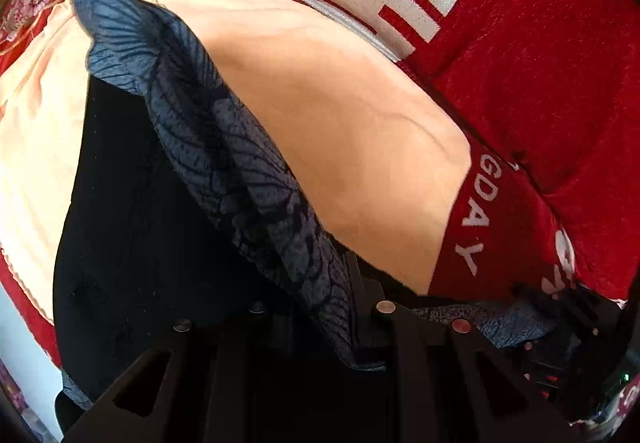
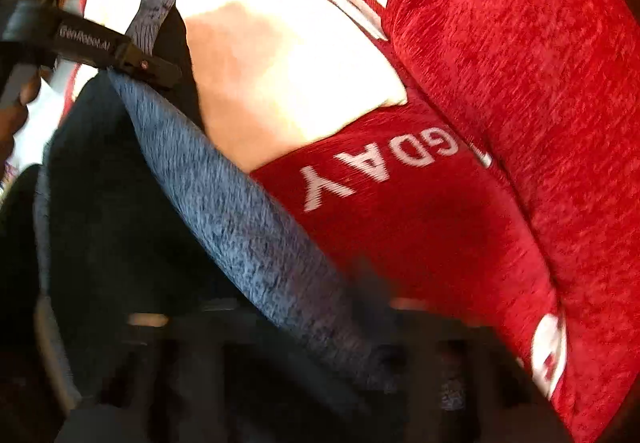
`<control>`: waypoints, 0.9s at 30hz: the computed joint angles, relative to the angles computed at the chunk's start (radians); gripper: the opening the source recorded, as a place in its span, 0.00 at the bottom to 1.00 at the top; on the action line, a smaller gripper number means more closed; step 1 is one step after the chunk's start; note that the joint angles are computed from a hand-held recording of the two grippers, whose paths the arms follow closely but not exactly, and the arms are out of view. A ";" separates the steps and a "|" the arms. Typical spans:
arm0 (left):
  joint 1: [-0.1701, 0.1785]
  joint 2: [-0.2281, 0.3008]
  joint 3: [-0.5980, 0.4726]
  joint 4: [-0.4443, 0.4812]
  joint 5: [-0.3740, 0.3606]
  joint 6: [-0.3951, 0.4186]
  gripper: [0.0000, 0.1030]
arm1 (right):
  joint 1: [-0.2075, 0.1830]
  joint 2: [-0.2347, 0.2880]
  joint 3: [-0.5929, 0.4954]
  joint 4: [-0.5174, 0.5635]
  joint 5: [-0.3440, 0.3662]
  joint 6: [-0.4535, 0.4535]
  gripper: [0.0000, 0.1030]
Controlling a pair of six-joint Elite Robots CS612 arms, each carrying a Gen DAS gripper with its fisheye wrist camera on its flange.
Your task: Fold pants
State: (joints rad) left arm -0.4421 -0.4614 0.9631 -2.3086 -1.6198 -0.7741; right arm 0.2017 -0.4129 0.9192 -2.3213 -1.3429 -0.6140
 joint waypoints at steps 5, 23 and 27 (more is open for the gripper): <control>-0.002 -0.076 0.138 -0.152 -0.021 0.010 0.20 | 0.029 -0.121 0.242 -0.327 -0.106 0.041 0.21; 0.006 -0.218 0.685 -0.698 -0.224 -0.087 0.21 | 0.238 -0.221 0.697 -0.861 -0.694 0.151 0.21; 0.008 -0.220 0.720 -0.790 -0.232 -0.104 0.23 | 0.258 -0.206 0.698 -0.910 -0.767 0.159 0.21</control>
State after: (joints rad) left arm -0.4341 -0.6815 1.6832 -3.0984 -1.8515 -0.8784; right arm 0.4597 -0.6185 1.6172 -3.2309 -2.1098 -0.4552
